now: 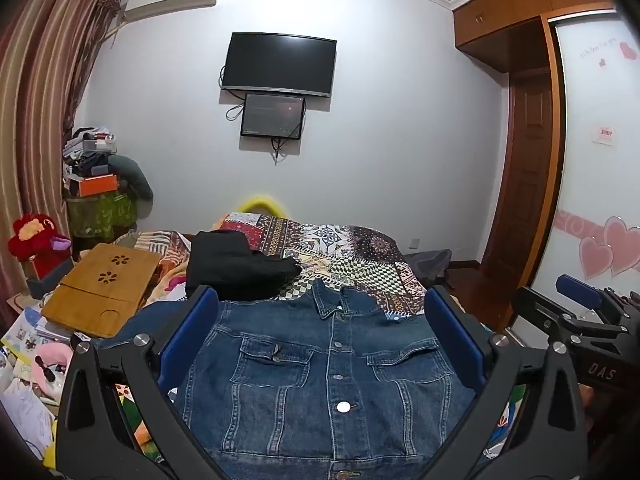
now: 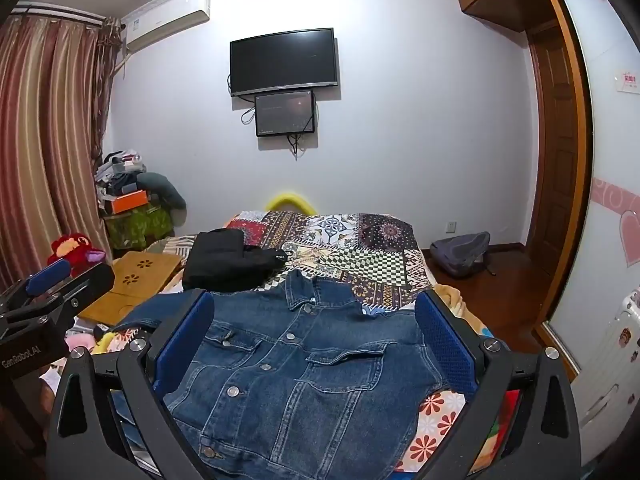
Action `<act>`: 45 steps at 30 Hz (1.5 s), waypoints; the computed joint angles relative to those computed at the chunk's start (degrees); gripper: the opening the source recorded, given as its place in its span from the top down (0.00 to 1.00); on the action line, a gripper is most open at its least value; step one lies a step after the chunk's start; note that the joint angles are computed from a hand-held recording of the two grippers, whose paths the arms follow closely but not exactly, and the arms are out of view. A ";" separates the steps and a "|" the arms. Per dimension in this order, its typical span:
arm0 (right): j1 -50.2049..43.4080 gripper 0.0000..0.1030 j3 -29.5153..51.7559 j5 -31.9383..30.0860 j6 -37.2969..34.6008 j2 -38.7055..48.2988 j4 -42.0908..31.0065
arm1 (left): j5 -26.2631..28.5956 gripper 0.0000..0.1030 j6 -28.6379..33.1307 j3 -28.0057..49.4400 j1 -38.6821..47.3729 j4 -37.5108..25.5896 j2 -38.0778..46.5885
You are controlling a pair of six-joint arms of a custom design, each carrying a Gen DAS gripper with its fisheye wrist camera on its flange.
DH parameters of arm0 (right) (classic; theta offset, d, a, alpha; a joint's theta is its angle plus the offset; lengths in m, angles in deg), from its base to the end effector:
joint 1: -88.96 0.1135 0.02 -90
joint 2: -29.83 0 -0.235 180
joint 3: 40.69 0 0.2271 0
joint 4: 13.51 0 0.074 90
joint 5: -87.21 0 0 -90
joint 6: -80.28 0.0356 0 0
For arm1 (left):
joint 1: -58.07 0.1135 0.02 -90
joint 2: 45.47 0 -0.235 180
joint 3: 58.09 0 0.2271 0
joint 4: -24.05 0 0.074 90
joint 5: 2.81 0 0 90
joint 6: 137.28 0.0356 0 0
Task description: Fold large clothes
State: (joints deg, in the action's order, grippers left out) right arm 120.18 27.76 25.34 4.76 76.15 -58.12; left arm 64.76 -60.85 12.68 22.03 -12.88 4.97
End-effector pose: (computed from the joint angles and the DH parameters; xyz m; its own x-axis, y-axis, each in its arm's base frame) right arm 0.1502 0.0714 0.3287 -0.3377 0.0531 -0.9397 -0.0001 0.9984 0.0565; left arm 0.1582 -0.0983 0.3430 -0.2828 -0.0625 -0.9571 0.1870 0.9751 -0.1189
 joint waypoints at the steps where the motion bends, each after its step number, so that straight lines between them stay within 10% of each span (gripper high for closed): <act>1: 0.16 0.03 -0.18 0.10 0.10 0.36 0.50 | -0.10 0.00 0.04 -0.15 -0.07 -0.04 -0.25; 45: 0.96 0.03 -0.11 0.61 1.19 0.82 -0.12 | 0.47 0.00 -0.75 0.71 0.92 -0.67 1.04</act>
State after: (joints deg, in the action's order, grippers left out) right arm 121.14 27.65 25.95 5.95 76.98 -58.24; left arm 65.23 -61.60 13.39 22.95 -13.55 6.01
